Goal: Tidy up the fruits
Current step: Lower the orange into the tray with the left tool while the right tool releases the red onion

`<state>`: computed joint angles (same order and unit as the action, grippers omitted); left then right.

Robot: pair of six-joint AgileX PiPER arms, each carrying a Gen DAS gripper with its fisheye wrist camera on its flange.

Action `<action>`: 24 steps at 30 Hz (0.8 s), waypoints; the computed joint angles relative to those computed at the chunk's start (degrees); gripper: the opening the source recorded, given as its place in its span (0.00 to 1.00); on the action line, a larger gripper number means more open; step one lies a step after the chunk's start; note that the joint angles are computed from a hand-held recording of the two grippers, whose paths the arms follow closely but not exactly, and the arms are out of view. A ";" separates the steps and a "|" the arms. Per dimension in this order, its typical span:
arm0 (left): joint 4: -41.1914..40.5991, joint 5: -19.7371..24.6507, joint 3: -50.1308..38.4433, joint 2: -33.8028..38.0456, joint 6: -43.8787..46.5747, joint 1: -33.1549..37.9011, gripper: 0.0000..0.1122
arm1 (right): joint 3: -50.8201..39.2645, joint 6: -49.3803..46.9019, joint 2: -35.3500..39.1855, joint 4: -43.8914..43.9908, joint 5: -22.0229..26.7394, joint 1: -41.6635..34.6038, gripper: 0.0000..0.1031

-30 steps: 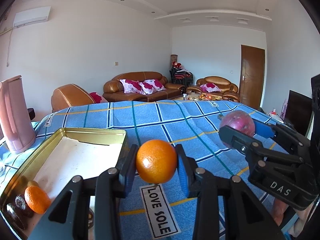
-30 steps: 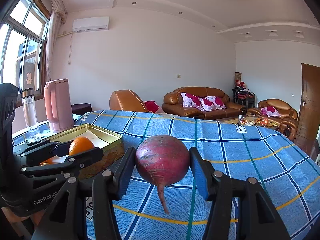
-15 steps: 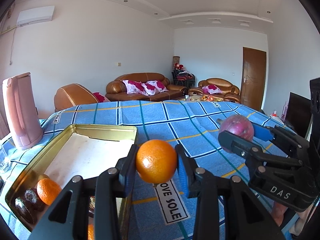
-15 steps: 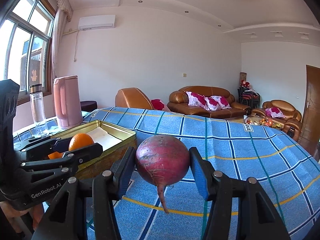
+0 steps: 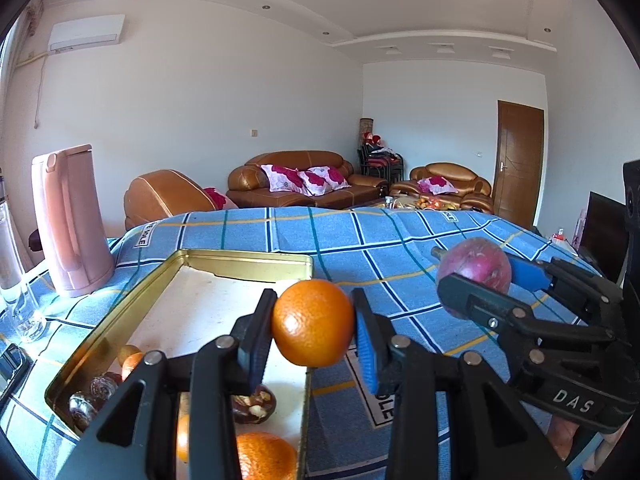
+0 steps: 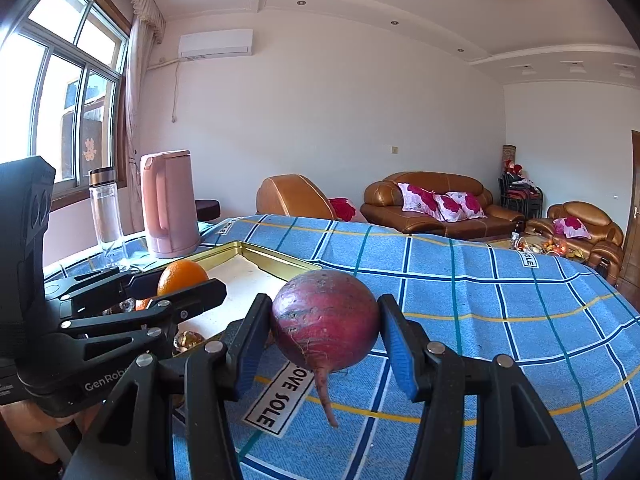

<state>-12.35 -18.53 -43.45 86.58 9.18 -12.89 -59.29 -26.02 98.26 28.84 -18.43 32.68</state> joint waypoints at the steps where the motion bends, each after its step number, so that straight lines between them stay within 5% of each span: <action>1: -0.11 0.10 0.19 -0.36 0.14 0.51 0.34 | -0.38 -0.43 0.11 0.40 0.29 0.38 0.54; 24: 9.62 3.37 3.10 -4.44 -7.97 12.93 0.34 | -10.64 -13.19 6.32 11.78 5.16 6.81 0.54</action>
<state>-2.74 -15.16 -40.35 82.14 1.22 0.04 -69.93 -39.21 104.57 40.62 -13.28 39.48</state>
